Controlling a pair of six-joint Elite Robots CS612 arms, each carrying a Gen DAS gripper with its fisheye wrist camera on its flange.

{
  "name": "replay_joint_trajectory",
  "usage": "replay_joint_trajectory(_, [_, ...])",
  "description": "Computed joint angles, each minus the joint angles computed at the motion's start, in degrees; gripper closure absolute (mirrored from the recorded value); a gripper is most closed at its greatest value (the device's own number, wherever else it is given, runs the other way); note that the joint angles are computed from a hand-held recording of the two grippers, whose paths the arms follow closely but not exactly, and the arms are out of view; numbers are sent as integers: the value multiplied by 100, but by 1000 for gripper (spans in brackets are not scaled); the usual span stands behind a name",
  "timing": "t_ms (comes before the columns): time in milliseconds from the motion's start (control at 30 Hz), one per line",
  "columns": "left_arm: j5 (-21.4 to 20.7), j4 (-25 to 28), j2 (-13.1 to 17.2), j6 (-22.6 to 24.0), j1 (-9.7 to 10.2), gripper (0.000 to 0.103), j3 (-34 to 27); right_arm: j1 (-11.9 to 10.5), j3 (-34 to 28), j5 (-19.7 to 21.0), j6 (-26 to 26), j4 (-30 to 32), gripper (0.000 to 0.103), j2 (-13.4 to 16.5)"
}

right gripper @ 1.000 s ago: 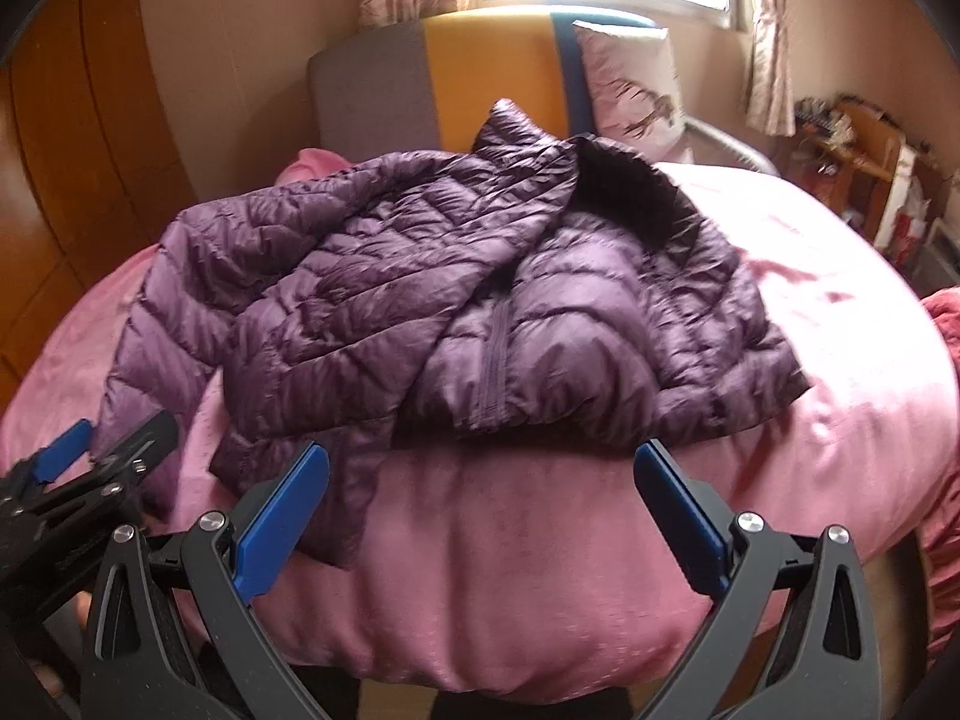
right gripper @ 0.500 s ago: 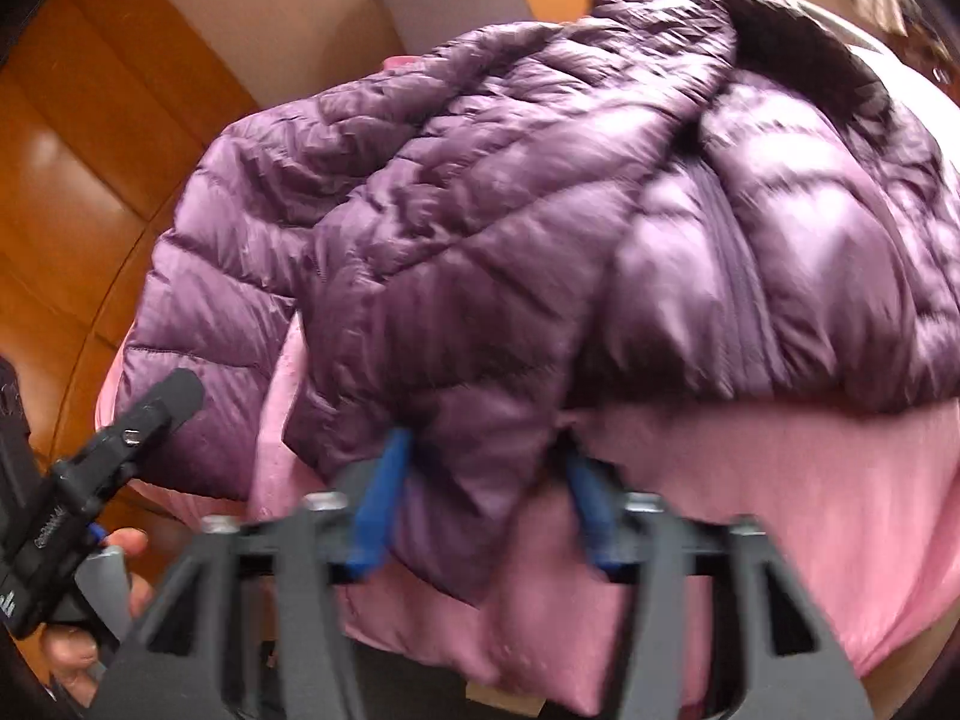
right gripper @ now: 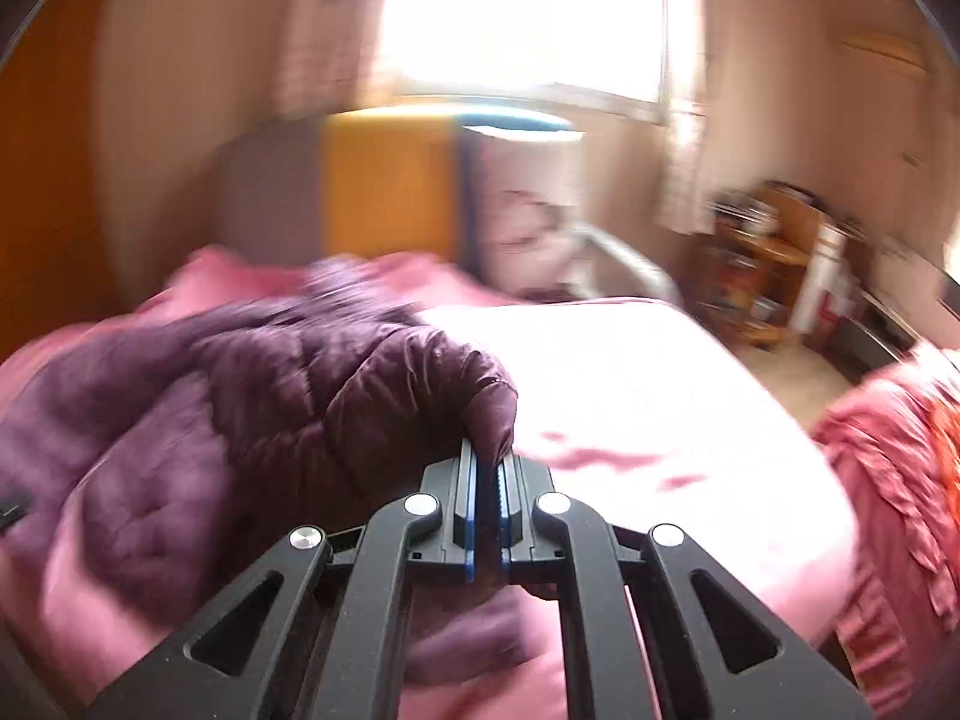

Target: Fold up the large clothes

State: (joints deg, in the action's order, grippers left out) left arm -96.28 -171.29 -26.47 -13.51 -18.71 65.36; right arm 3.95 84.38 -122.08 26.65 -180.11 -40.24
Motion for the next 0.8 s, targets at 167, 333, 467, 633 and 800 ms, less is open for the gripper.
replay_joint_trajectory(167, [774,389,213,-469,119,84,-613,-685,60,399,1502,800,99,-66])
replay_joint_trajectory(333, [1533,-321,109,-829,123,25,-462,-1126,-69,662,2159,1487,98,-69])
replay_joint_trajectory(467, [932,-926,31,-637,151,17,-264,-1247,-98,510,2425,1611,44,-91])
replay_joint_trajectory(633, [-781,-748,163,-297,183,17,-398,-1044,63,439,2089,1107,18,-223])
replay_joint_trajectory(800, [-1951,393,589,-201,90,17,-1077,-829,316,2458,1183,515,16,-171])
